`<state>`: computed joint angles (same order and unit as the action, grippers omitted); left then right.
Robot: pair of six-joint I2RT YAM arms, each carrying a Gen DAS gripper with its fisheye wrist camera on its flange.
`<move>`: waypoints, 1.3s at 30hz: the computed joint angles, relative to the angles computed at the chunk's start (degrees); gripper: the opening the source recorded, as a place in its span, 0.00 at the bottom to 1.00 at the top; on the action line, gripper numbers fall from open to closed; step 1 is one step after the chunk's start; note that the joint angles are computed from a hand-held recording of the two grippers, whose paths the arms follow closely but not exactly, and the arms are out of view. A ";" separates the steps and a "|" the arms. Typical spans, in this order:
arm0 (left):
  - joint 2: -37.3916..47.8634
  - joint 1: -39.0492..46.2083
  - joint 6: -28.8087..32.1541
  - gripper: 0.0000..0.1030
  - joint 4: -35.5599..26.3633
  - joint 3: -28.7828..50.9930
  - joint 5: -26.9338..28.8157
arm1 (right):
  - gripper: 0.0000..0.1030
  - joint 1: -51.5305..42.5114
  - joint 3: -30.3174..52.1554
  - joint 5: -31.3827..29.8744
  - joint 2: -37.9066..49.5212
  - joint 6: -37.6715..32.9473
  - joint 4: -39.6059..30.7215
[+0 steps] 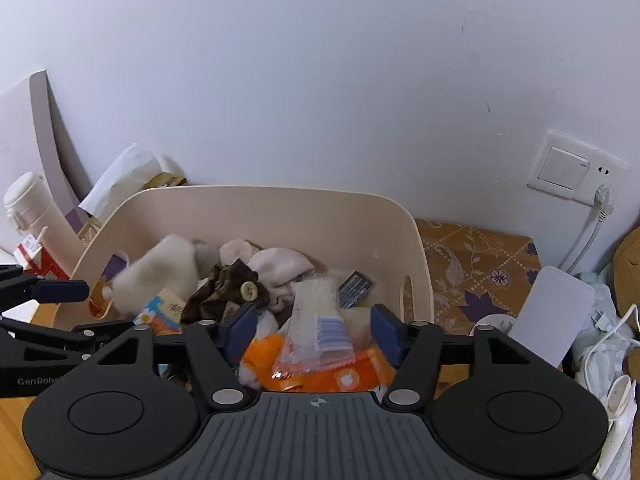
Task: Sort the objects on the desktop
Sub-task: 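Carry the white plush and pad packet into the basket and open both tools, then move both tools back down toward the green scrunchie and brown hair clip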
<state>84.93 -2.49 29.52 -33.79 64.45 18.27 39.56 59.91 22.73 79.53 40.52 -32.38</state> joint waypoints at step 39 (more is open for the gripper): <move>-25.51 16.96 30.62 0.76 -31.56 -25.05 4.96 | 1.00 42.35 -11.62 5.51 -2.05 48.60 -23.77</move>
